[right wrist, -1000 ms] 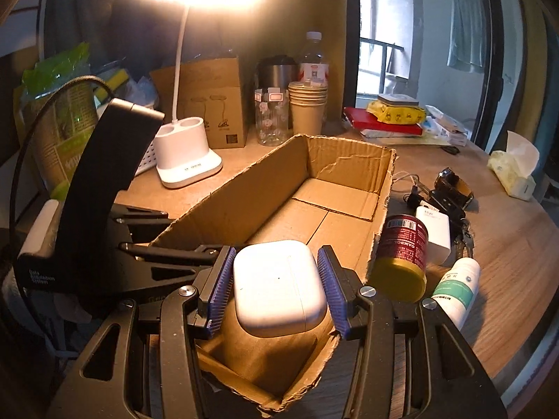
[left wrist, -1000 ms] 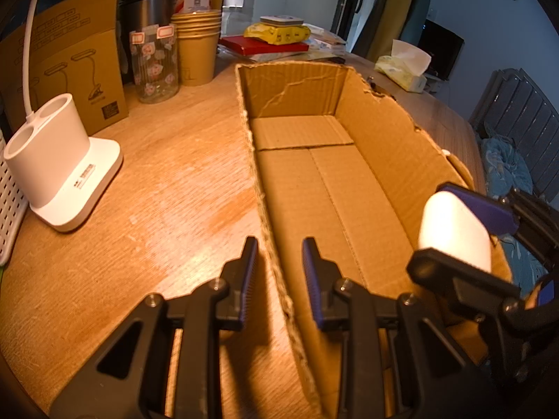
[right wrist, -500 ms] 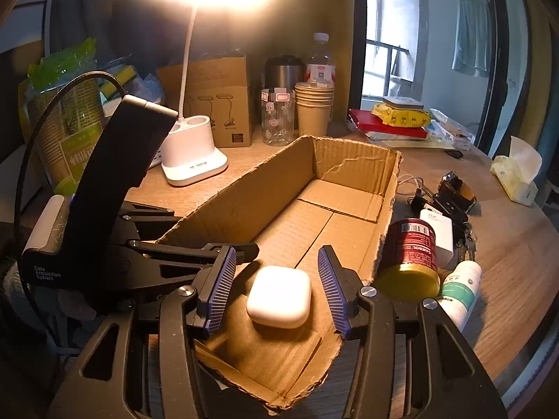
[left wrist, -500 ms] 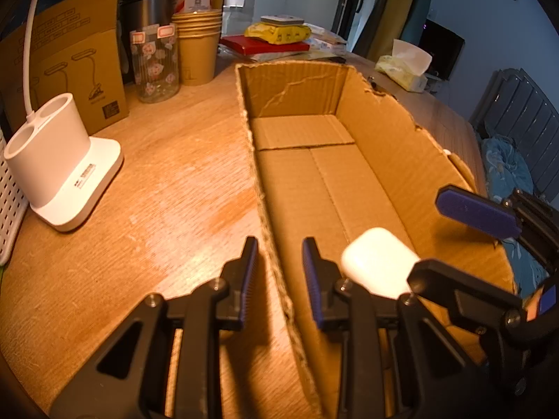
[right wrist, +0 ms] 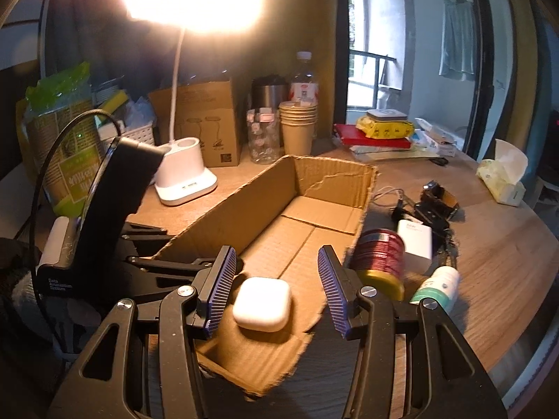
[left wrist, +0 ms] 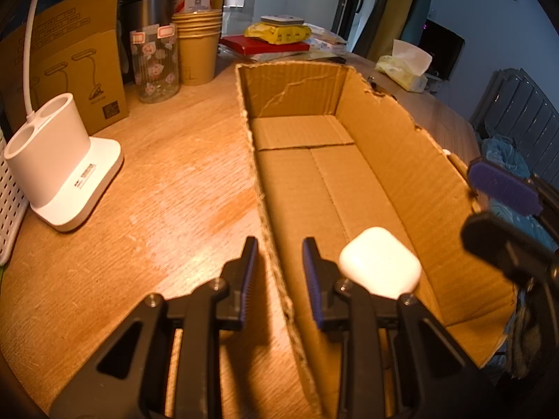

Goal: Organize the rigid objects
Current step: 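Move the right tool back to the white pill bottle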

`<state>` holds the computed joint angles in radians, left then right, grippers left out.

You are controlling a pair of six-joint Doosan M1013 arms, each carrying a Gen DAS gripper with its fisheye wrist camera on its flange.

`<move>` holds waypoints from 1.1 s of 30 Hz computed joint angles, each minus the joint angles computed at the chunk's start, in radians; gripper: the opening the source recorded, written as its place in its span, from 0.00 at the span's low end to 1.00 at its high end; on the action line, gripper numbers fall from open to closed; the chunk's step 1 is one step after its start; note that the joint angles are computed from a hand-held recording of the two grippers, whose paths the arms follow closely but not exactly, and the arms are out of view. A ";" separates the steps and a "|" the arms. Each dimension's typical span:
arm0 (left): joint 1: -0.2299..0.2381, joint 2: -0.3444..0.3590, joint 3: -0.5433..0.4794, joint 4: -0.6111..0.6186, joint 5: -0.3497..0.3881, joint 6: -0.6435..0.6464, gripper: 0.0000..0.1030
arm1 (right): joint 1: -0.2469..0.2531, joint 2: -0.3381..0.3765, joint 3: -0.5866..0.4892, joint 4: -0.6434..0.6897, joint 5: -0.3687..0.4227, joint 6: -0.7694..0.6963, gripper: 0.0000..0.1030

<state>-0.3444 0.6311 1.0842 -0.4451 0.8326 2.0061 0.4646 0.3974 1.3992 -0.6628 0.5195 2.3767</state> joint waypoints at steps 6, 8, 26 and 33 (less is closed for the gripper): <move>0.000 0.000 0.001 0.000 0.000 0.000 0.27 | -0.010 -0.020 0.026 -0.087 0.016 0.111 0.51; 0.000 0.000 0.001 0.000 0.000 0.000 0.27 | -0.014 -0.029 0.037 -0.115 0.026 0.148 0.51; 0.000 -0.001 0.001 0.000 0.000 0.000 0.27 | -0.043 -0.073 0.106 -0.258 0.141 0.365 0.52; 0.000 -0.001 0.001 0.000 0.000 0.000 0.27 | -0.054 -0.068 0.113 -0.230 0.180 0.375 0.60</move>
<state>-0.3448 0.6305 1.0849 -0.4447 0.8324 2.0058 0.4108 0.3297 1.5126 -0.8927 0.6996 2.7519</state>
